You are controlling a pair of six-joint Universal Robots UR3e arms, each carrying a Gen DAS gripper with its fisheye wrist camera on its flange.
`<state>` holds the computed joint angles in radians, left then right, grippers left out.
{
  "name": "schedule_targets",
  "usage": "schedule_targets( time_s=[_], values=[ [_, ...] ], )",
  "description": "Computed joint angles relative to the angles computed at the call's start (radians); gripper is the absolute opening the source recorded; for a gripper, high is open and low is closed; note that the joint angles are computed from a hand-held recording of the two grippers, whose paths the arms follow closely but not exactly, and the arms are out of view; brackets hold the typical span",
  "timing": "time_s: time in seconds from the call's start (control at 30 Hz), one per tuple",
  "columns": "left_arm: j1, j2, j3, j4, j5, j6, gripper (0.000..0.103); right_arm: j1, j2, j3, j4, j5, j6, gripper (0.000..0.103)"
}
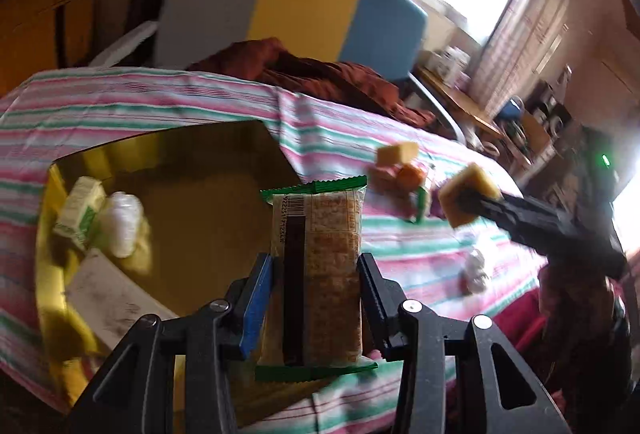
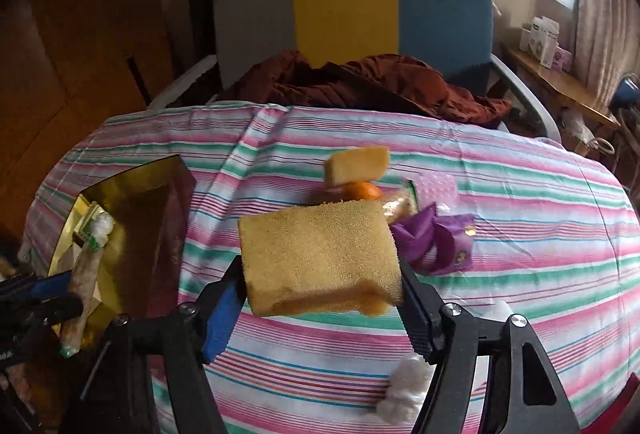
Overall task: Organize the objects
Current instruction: 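Carry cracker packet and sponge to the tray and release both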
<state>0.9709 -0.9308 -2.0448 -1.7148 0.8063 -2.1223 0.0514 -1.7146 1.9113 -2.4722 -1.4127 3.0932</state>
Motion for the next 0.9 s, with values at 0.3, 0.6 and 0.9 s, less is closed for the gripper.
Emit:
schedule_targets(
  time_s=[0.3,0.6,0.9],
  values=[
    [0.105,-0.225,0.069,0.178,0.003,-0.085,0.043,0.339,0.271,-0.255,-0.015,-0.045,0.1,0.07],
    [0.09,-0.438,0.178,0.305,0.004,-0.22,0.043,0.495,0.497,-0.493,0.068,-0.132,0.123,0.07],
    [0.044,-0.552,0.255,0.424,0.013,-0.375,0.054,0.537,0.63,-0.64,0.152,-0.119,0.108,0.075]
  ],
)
